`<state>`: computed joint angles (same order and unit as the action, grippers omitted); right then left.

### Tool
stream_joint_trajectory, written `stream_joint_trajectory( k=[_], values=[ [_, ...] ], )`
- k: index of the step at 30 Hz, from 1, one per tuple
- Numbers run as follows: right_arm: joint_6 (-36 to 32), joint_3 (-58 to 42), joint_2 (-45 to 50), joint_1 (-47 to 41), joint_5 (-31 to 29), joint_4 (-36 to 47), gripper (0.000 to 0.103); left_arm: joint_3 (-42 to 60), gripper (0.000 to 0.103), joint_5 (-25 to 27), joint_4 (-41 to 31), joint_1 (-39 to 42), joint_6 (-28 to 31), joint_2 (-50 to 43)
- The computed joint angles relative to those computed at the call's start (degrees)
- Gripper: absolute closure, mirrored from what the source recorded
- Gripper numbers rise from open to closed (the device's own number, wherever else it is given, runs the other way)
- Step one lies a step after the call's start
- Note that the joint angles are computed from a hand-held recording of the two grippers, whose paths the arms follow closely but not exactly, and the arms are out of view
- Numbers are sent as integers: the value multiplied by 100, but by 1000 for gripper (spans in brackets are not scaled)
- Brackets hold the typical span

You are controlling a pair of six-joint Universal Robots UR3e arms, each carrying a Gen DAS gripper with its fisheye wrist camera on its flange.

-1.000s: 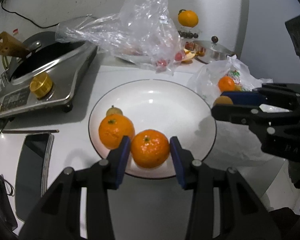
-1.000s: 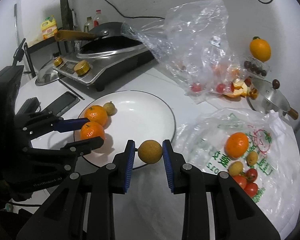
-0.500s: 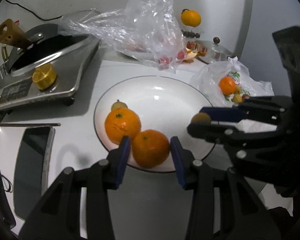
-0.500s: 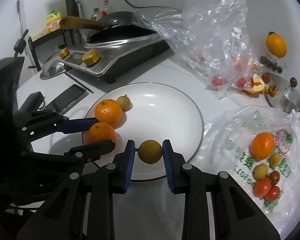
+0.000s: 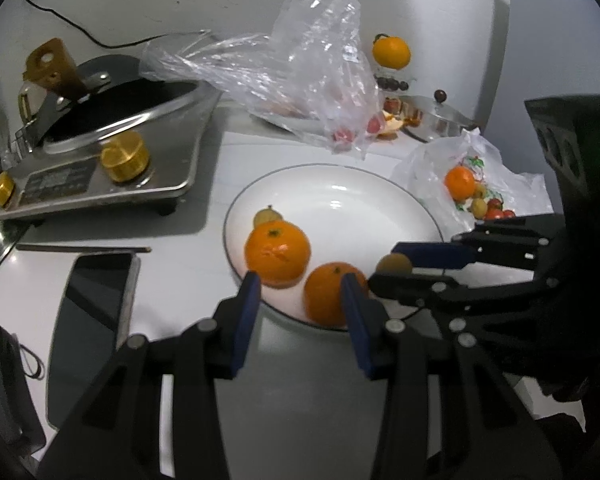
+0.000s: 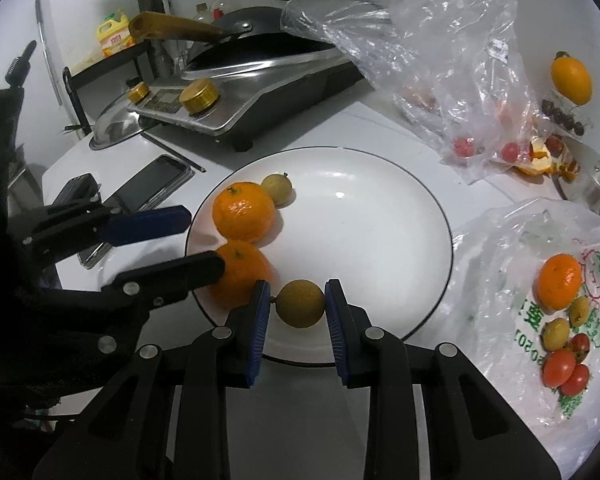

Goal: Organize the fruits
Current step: 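Open the left tool to release the orange while the right tool releases the yellow fruit, then withdraw both open tools from the plate back over the fruit bag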

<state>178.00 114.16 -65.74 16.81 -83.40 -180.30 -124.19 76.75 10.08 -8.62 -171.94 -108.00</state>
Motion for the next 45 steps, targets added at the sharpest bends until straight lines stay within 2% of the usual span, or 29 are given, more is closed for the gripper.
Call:
stream_joint_trajectory(
  k=[12, 15, 21, 25, 45],
  values=[
    [71, 106, -112, -3, 6, 94, 73, -127, 59, 118, 93, -13, -50, 108],
    [62, 166, -160, 7, -32, 82, 73, -142, 52, 174, 120, -49, -107, 120],
    [57, 361, -329, -40, -51, -12, 72, -143, 51, 251, 147, -136, -180, 162],
    [58, 538, -469, -79, -73, -139, 62, -100, 51, 349, 104, -259, -216, 189],
    [-82, 1801, -1508, -588, 129, -709, 62, 259, 50, 908, -162, -974, -446, 240]
  ],
)
